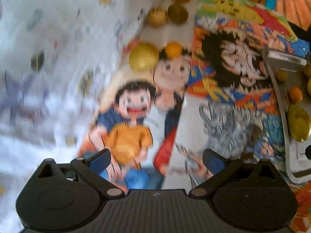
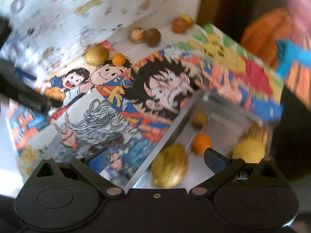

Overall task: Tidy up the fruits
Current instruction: 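Withdraw both open tools from the tray back toward the remaining fruits, then grasp the brown kiwi with the right tool while the left grasps a small orange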

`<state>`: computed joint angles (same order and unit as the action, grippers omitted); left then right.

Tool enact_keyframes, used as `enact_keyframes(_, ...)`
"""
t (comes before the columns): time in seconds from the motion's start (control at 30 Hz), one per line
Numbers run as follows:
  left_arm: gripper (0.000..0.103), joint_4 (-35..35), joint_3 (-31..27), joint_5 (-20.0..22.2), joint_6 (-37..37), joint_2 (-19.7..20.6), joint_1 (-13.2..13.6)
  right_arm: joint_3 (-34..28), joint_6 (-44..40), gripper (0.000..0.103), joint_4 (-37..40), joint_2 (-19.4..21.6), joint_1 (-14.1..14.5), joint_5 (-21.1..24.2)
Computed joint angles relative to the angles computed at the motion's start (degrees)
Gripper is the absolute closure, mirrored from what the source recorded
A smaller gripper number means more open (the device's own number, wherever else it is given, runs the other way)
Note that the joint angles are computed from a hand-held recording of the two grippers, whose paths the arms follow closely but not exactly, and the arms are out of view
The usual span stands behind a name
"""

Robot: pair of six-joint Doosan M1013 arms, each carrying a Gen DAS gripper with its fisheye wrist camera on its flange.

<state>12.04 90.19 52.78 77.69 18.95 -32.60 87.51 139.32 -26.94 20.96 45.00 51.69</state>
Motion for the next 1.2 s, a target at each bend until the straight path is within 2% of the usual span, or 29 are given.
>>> enact_keyframes(0.17,0.001,0.94,1.6,-10.12,2.79,-0.62,0.61,-1.15,-11.57,0.001,-2.57,1.37,-0.87,-2.42)
enact_keyframes(0.27,0.001,3.07,1.67,-14.48,4.32,-0.07,0.82,-2.18,-17.91,0.001,-2.75,2.41,-1.57,-4.31)
enact_keyframes(0.4,0.001,6.45,1.73,-18.67,8.87,0.71,0.96,-3.9,-24.54,0.001,-4.03,4.07,-2.3,-5.54)
enact_keyframes(0.5,0.001,8.07,1.77,-20.67,11.95,1.26,0.94,-5.17,-25.86,0.001,-5.49,5.22,-2.83,-5.64)
enact_keyframes(0.6,0.001,7.41,1.85,-21.88,14.51,1.64,1.13,-6.14,-22.96,0.001,-7.96,6.13,-3.27,-5.52)
enact_keyframes(0.83,0.001,4.98,0.1,-20.63,15.05,3.24,1.48,-7.99,-13.97,0.001,-11.86,7.8,-4.46,-5.17)
enact_keyframes(0.93,0.001,1.89,-0.69,-21.11,16.65,3.77,1.73,-8.56,-11.29,0.001,-12.69,8.34,-5.23,-5.74)
enact_keyframes(1.07,0.001,-0.87,-2.01,-22.2,19.78,4.79,1.6,-9.92,-9.82,0.001,-11.57,9.15,-6.83,-6.8)
enact_keyframes(1.2,0.001,-2.67,-4.16,-21.44,21.63,6.17,1.31,-11.5,-10.72,0.001,-9.89,10.05,-8.5,-8.99)
